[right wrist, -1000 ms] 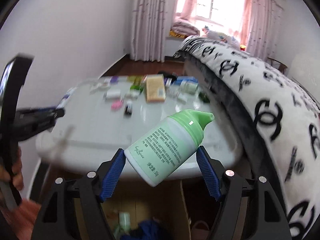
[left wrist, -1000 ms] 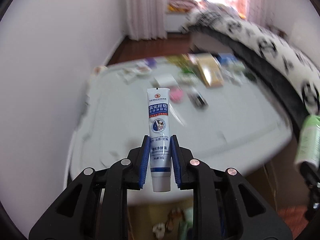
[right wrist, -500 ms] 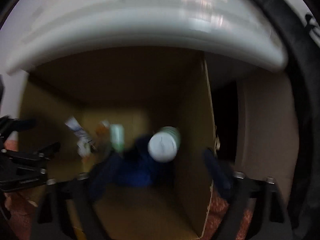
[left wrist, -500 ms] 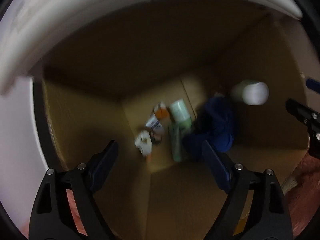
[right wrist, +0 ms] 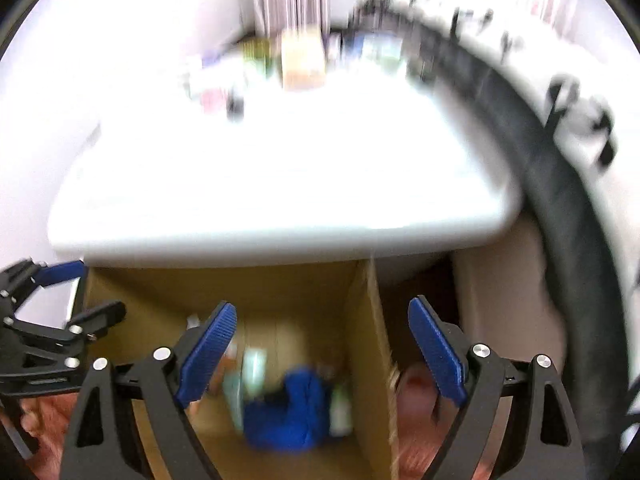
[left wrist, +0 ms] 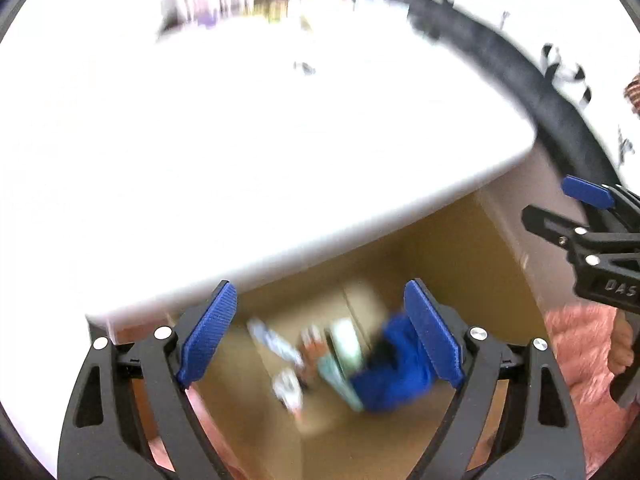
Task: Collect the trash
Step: 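Grasp the small dark eye-drop bottle with the right tool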
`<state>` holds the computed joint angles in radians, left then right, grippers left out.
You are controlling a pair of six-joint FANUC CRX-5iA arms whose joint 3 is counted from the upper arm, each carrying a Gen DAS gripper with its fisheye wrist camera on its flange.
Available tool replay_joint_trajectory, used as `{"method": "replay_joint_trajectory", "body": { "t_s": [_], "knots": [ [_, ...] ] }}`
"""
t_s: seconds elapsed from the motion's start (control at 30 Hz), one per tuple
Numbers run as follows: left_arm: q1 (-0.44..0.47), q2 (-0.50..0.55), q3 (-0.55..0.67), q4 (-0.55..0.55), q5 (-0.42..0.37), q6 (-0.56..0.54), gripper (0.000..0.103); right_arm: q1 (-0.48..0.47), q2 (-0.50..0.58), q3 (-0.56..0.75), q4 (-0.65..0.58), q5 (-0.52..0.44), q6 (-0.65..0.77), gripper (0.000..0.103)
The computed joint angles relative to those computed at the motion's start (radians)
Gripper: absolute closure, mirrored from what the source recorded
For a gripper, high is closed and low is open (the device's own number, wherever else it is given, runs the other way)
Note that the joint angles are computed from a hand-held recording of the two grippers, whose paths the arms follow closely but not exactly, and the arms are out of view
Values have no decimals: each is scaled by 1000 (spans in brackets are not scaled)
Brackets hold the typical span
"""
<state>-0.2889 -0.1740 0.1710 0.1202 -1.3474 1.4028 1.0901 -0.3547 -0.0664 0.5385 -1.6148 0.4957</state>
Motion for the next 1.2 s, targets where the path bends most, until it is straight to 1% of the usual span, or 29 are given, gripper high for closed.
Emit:
{"method": "replay_joint_trajectory", "body": {
  "t_s": [0.03,0.07,0.13,0.17,0.23,0.3,0.37,0.4,0.43,0.47,0.5,0.53,0.57,0.6,0.63,0.67,0.77,0.83,0.87,0.97,1.03,1.07,1.13,1.17,1.2],
  "knots": [
    [-10,6,40,-35,24,21,12,-2,6,10,34,14,15,13],
    [-17,25,79,-62,34,47,12,-14,17,27,56,30,38,13],
    [-20,73,169,-112,43,124,12,-72,56,70,76,121,100,12],
    [-18,106,230,-150,31,183,12,-112,83,93,69,167,136,12],
    [6,138,287,-212,35,272,12,-199,167,170,12,249,214,12],
    [17,152,321,-270,-1,310,12,-269,269,249,-40,304,274,15],
    [47,158,331,-288,-44,300,12,-318,385,328,-74,342,351,33],
    [72,157,324,-270,-57,289,12,-326,418,347,-77,341,367,37],
    [89,156,321,-247,-64,276,12,-346,473,404,-105,324,395,43],
    [103,157,309,-222,-68,267,12,-369,533,470,-161,305,415,44],
    [115,156,301,-206,-74,260,12,-385,561,499,-194,297,426,45],
    [121,158,299,-194,-79,260,12,-388,600,530,-189,274,426,48],
    [130,157,294,-176,-79,255,12,-383,634,552,-161,245,426,57],
    [136,154,288,-165,-75,250,12,-380,647,557,-154,229,428,64],
    [140,147,276,-159,-66,245,12,-384,654,571,-176,222,438,79],
    [142,141,273,-154,-64,238,12,-386,649,573,-198,232,439,80],
    [144,130,259,-133,-58,215,12,-382,650,579,-192,203,429,80],
    [148,137,259,-108,-66,206,12,-376,608,546,-187,213,404,80],
    [158,139,248,-78,-65,198,12,-373,578,520,-183,225,395,80],
    [162,150,232,-38,-48,185,12,-346,414,394,-188,264,349,80],
    [150,168,239,-42,-25,166,12,-316,307,312,-181,269,321,80],
    [136,192,252,-50,-3,136,12,-295,246,266,-180,265,298,80],
    [114,243,299,-70,15,87,12,-265,152,200,-188,264,246,80],
    [102,287,341,-69,26,48,12,-244,110,166,-177,260,213,80],
    [91,330,390,-78,12,41,12,-229,78,142,-167,259,193,80]
  ]
}}
